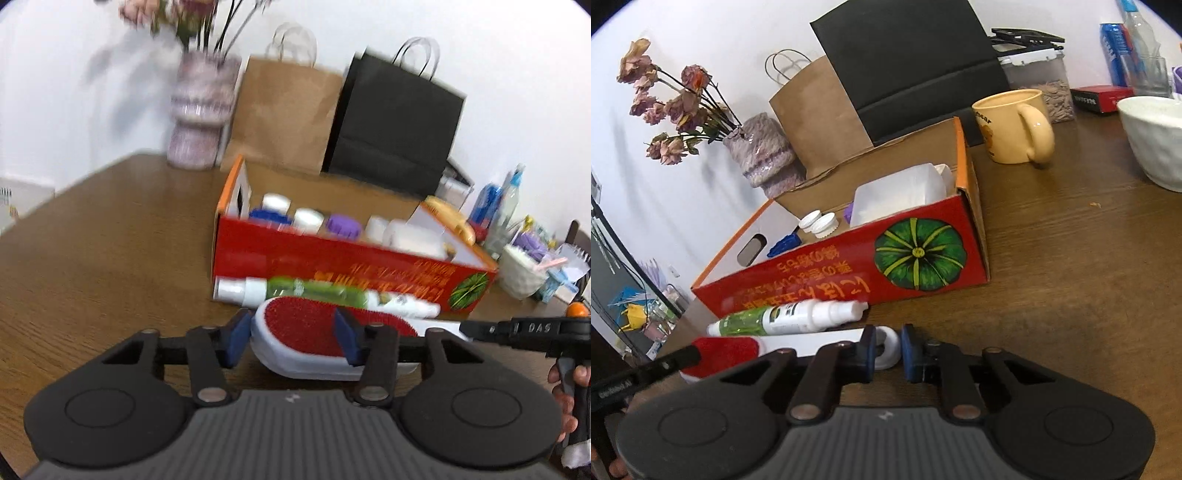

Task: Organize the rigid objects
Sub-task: 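Lift and carry the red lint brush with both tools over the box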

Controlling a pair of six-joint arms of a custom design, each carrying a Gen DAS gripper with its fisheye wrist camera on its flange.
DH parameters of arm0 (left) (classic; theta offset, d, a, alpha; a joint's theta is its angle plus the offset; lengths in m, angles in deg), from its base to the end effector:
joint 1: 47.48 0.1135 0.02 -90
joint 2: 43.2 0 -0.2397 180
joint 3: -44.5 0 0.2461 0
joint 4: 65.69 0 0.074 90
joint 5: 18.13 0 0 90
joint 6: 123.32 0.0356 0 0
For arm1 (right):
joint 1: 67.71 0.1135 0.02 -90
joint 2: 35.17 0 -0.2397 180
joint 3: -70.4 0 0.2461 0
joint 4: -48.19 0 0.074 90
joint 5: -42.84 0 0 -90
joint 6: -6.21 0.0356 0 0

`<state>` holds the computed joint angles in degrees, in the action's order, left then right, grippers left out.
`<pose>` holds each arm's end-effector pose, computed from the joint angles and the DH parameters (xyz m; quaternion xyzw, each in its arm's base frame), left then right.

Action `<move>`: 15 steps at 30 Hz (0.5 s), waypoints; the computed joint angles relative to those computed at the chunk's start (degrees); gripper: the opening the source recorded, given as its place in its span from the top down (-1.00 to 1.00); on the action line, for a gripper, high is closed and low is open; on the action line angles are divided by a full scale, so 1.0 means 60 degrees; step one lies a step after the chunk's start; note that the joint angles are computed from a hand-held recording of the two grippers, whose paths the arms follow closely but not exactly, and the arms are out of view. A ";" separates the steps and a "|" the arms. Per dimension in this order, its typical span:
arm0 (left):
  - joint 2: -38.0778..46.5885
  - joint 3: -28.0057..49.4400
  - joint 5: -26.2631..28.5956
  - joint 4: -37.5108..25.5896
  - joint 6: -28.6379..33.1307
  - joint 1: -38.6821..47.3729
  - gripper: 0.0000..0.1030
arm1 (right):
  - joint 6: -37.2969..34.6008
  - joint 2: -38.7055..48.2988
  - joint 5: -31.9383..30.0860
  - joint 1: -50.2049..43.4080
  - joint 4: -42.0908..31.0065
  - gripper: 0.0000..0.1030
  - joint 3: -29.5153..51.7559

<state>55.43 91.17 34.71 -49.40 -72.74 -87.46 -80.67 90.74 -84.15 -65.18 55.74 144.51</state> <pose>0.2366 -0.1704 0.0970 -0.1413 0.8440 -0.0583 0.5140 0.3848 0.0384 0.0428 -0.1188 0.8744 0.3101 0.3538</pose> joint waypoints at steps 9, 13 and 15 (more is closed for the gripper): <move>-0.2606 -0.1266 -0.4460 -0.0469 -0.0130 -0.4053 0.07 | 0.0365 -0.5084 -0.0593 -0.1053 0.4151 0.70 -0.6268; -0.3321 -0.0529 -0.6493 -0.4057 -0.2405 -0.6109 0.07 | 0.0016 -0.8043 -0.1874 -0.2202 0.3550 0.70 -0.8210; -0.2878 0.0827 -0.7196 -0.8616 -0.6220 -0.7102 0.06 | 0.0020 -0.9720 -0.2661 -0.2897 0.2764 0.70 -0.8960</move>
